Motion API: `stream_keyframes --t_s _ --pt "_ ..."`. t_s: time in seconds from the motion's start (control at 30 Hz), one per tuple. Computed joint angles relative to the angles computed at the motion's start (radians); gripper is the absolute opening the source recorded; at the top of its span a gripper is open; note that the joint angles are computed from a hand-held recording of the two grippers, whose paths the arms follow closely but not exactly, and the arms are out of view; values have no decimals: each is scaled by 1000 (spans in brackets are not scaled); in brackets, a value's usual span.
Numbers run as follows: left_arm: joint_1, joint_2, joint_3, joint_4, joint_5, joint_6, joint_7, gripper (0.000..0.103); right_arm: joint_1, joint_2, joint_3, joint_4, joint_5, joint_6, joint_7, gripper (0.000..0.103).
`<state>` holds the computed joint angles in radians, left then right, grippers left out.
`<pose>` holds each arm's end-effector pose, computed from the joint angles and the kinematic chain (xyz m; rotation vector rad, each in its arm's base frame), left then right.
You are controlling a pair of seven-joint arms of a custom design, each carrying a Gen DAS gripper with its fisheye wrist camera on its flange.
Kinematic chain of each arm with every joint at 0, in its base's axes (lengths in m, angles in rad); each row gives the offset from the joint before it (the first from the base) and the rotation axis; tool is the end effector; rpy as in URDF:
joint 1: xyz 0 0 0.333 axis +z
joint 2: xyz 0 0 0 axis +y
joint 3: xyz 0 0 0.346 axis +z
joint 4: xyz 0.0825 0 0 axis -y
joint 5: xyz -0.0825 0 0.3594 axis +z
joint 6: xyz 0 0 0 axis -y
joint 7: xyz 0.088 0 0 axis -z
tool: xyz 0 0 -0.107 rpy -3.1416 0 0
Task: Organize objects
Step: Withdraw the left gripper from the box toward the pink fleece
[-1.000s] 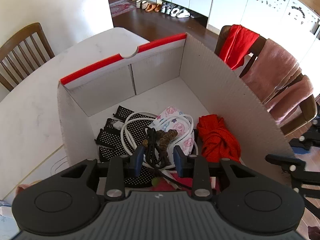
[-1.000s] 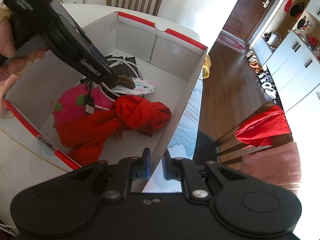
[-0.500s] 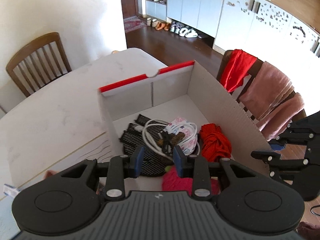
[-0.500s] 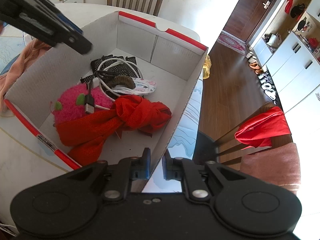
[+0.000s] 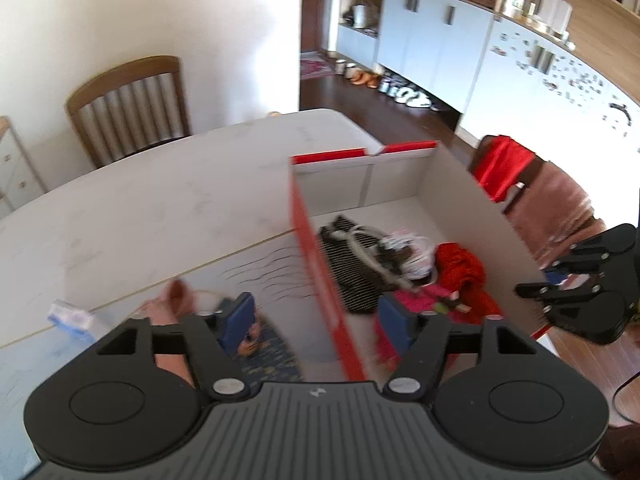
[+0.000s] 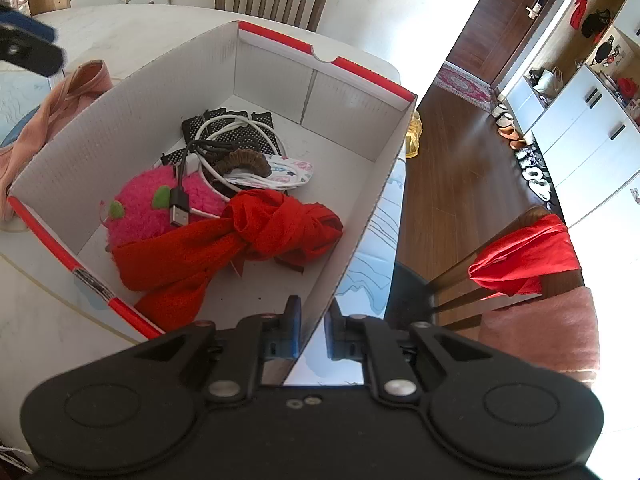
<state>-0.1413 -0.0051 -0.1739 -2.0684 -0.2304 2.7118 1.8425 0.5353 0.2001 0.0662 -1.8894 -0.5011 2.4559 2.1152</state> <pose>0.5451 -0.1694 0.5492 -1.4795 2.2555 -0.8067 0.5152 0.3504 0.4810 -2.3240 1.5643 -0.6274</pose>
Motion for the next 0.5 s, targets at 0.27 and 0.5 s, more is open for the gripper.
stream_keyframes --t_s 0.27,0.5 --pt "37 -49 40 -89 72 30 -110 85 1 1 0 2 0 -2 1 11" --pt "64 -35 59 -132 83 19 -188 86 2 2 0 3 -1 -6 -4 11"
